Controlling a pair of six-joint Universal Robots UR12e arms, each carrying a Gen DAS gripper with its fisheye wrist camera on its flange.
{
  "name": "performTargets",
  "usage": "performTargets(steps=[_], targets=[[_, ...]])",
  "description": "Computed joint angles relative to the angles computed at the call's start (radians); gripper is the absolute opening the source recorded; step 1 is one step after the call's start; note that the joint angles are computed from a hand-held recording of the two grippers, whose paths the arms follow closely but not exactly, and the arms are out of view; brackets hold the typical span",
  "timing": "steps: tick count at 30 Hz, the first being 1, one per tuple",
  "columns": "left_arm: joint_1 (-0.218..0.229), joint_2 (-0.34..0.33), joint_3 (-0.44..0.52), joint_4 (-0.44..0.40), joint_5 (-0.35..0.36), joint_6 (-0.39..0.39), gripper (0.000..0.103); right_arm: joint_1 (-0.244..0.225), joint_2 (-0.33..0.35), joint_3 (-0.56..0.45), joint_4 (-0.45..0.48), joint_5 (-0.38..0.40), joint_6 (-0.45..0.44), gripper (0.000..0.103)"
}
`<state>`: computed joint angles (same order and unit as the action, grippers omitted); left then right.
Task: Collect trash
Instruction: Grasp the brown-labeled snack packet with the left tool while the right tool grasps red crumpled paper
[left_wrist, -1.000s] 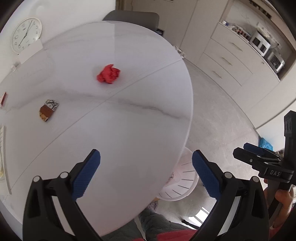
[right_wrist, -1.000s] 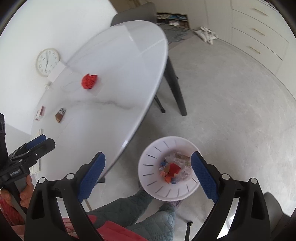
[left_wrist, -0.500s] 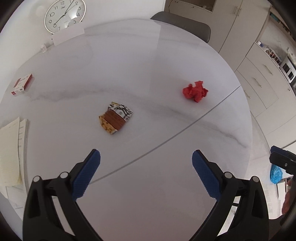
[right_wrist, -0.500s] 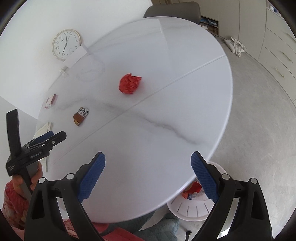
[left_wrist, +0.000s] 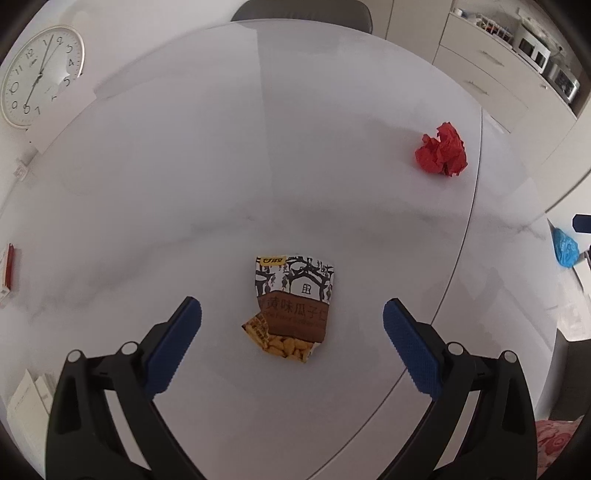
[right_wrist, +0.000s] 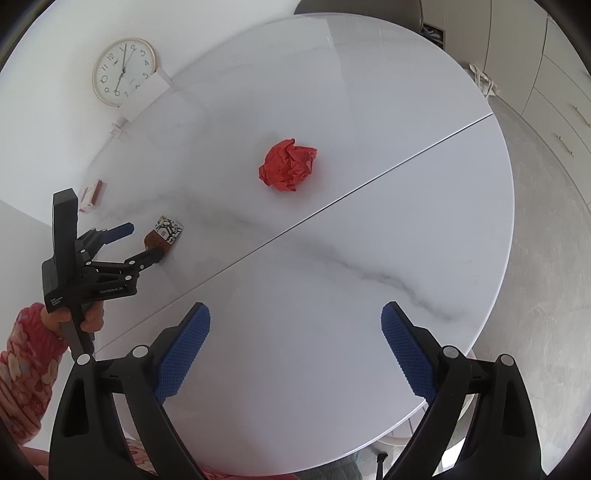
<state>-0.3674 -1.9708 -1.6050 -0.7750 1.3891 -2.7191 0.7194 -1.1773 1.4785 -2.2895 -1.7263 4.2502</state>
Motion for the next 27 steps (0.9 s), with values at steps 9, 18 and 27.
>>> performTargets(steps=[9, 18, 27], targets=[[0.006, -0.027, 0.026, -0.048, -0.044, 0.044, 0.065, -0.011, 0.019, -0.025, 0.029, 0.019, 0.017, 0.093], [0.000, -0.011, -0.009, 0.014, -0.026, 0.064, 0.036, -0.020, 0.034, -0.048, 0.038, 0.014, -0.008, 0.093], [0.003, 0.007, -0.024, 0.023, -0.055, -0.062, 0.031, -0.073, 0.093, -0.103, 0.024, -0.012, -0.107, 0.093]])
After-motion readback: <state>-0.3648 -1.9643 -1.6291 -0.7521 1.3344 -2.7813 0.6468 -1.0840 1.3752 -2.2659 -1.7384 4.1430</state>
